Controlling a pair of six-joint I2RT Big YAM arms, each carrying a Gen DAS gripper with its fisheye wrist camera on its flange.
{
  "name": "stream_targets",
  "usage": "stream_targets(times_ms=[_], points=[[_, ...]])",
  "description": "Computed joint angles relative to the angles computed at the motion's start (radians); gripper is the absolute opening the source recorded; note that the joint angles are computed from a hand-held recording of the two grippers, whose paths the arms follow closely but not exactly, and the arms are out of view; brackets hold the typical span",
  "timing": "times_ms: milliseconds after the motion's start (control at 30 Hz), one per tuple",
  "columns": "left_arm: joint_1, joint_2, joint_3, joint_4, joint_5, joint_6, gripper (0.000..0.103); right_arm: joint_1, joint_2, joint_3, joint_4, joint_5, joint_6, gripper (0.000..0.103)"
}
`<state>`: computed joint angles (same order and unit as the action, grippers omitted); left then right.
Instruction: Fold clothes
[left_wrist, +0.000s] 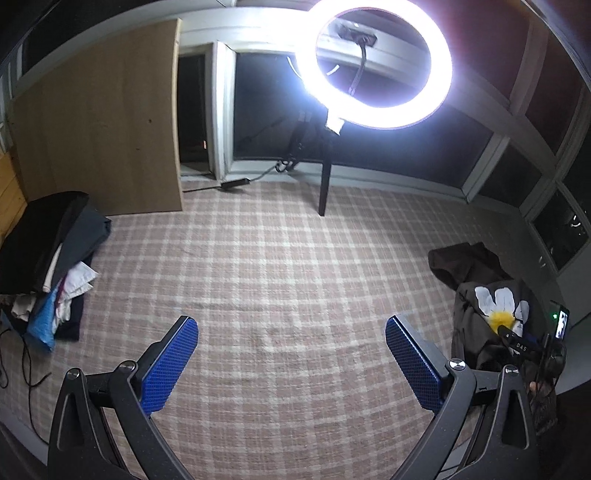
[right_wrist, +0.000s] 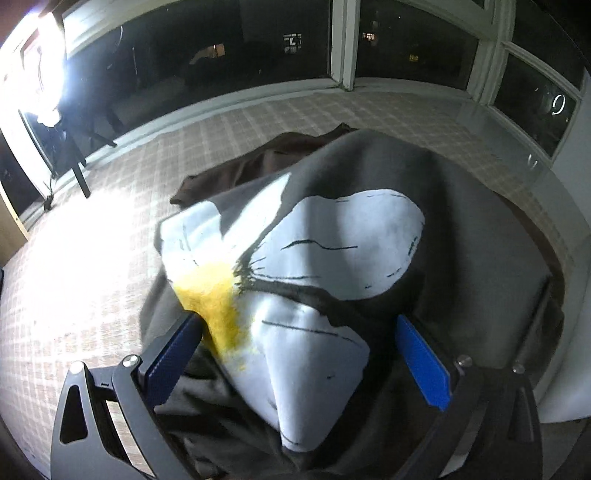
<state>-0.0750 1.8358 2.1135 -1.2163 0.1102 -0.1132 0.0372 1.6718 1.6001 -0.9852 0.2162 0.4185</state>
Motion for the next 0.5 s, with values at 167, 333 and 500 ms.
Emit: stream_targets(times_ms=[167,333,500], points=[[-0.019,0.031,0.031,-0.012,0.006,0.0,0.102,-0.006,-0.046,-0.045,0.049,-0.019,-0.074,0.088],[-0.041,0.07,0.083,-0.031,0.013,0.008,0.102,-0.036,-0.085,-0.083,0.083,-0.112,-0.054,0.017],[-0.056,0.09,0.116,-0.033,0.007,0.038,0.102,-0.109,-0.191,-0.18,0.236,-0.273,0.085,0.005]])
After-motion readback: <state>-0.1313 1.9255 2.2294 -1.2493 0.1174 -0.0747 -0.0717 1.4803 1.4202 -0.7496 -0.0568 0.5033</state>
